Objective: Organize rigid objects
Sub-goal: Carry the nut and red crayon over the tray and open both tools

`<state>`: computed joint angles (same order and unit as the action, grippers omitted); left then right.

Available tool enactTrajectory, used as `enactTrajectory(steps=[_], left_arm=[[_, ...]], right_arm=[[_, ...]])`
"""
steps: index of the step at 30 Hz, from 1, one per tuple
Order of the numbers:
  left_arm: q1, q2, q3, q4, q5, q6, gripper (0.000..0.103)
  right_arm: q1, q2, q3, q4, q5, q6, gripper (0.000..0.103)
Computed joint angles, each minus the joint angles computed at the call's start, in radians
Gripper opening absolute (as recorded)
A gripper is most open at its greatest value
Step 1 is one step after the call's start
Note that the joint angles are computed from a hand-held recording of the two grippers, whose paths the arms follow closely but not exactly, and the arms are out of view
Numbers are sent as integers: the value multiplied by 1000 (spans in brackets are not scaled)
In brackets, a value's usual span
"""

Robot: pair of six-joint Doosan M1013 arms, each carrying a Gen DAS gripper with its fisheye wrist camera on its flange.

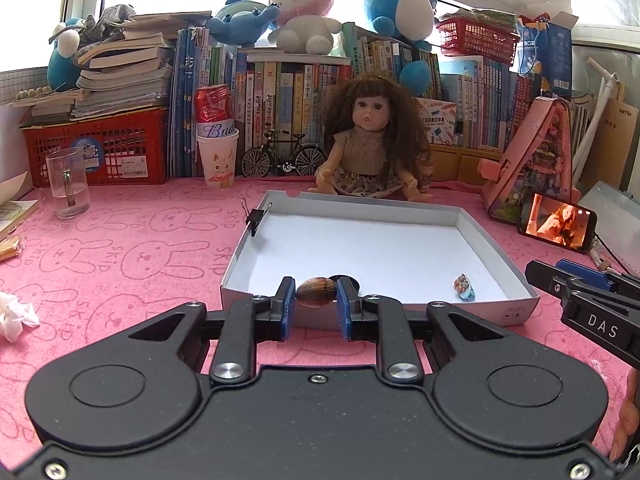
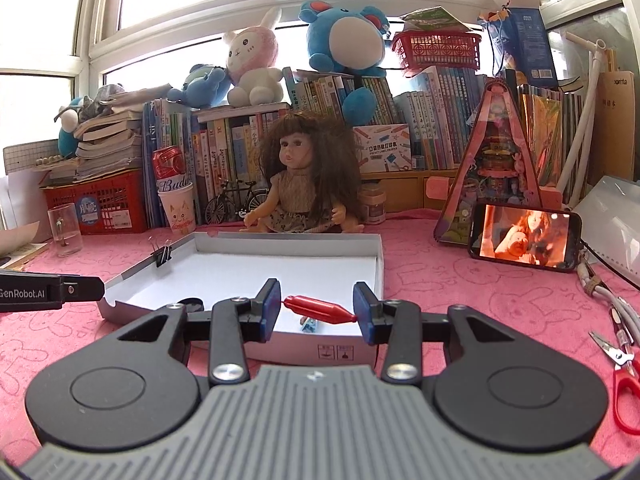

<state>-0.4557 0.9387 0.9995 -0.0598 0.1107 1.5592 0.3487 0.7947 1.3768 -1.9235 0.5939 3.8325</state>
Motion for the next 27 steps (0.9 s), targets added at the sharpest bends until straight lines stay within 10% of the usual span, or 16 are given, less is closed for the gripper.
enactTrajectory(steps=[13, 27], left_arm=[[22, 94, -206, -232, 173, 202, 21], [33, 291, -592, -115, 441, 20, 21]], right_arm=[[-36, 18, -54, 87, -73, -38, 45], [-68, 71, -166, 329, -167, -246, 45]])
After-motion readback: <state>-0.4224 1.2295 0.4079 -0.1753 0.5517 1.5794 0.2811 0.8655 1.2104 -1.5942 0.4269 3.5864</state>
